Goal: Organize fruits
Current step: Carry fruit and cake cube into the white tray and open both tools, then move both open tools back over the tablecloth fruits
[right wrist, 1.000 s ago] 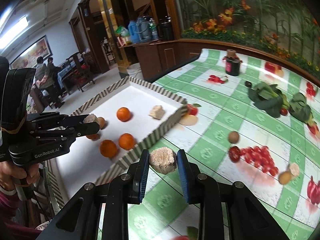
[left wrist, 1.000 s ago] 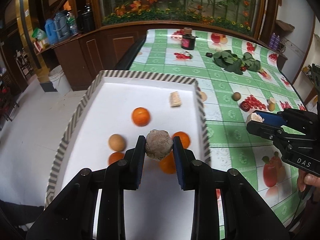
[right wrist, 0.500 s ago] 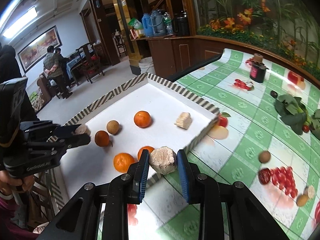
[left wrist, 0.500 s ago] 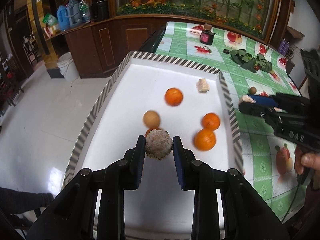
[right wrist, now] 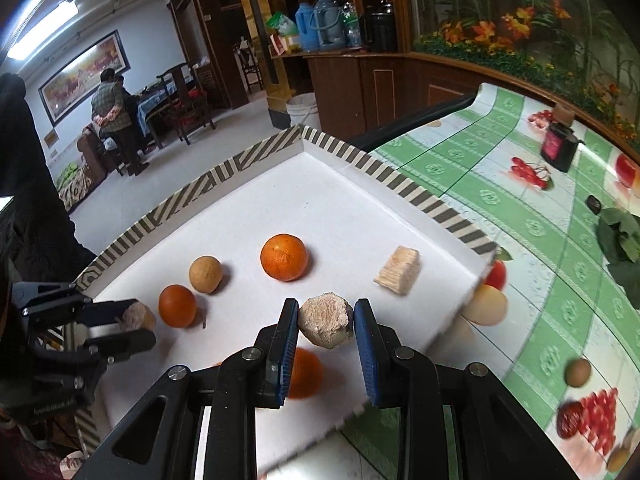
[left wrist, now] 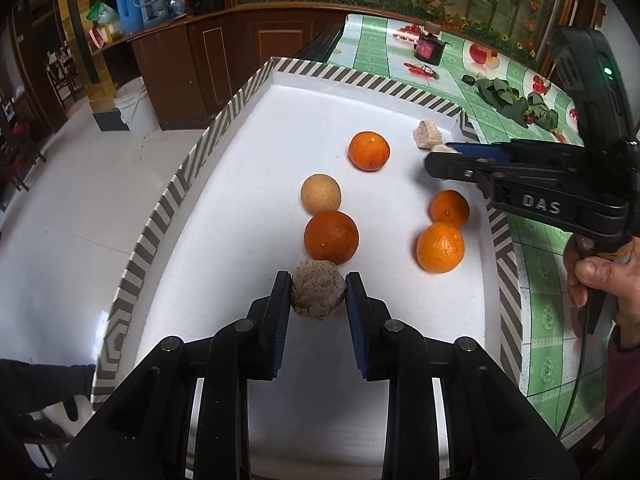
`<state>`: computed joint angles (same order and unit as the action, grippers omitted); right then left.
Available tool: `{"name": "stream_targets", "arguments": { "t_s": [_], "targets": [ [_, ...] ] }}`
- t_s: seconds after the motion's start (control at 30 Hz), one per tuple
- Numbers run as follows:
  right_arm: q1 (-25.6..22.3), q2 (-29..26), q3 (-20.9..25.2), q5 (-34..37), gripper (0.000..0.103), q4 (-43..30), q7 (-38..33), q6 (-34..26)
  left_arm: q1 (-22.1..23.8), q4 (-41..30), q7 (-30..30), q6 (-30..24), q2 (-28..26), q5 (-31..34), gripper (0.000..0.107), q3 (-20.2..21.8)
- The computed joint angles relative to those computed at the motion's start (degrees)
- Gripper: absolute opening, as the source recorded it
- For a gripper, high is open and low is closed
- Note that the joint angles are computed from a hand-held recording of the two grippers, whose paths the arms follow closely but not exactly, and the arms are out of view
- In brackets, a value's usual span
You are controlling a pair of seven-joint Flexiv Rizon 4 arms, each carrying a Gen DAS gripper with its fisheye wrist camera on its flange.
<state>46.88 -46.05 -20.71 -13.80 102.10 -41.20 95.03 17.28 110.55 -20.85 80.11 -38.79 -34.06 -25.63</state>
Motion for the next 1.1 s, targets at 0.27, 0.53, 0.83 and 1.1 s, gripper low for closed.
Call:
{"name": "stream_targets", "arguments": {
  "t_s": [0.27, 0.53, 0.83, 1.1],
  "targets": [
    [-3.54, -2.49, 3.24, -1.81, 0.027, -3.72, -0.16, -1.78, -2.52, -1.45, -2.63, 0.61, -1.15, 2.17, 0.027, 2.32],
    [-2.29, -1.9, 1.61, -1.76, 0.032, -2.29, 1.25, -0.71, -1.0, -0.89, -5.15, 3.6, -1.98, 4.37, 0.06, 0.56],
    [9.52, 1.52, -9.4, 5.98, 0.032, 7.01, 1.58, 5.42, 3.76, 2.15, -7.68, 8.61, -1.56, 8.5, 0.06, -5.68],
    [21.06, 3.72, -18.77, 16.94, 0.032, 16.08, -1.17, 7.9, 7.92, 4.67, -11.33, 10.63, -1.68, 13.95, 0.06, -12.6]
  ]
}}
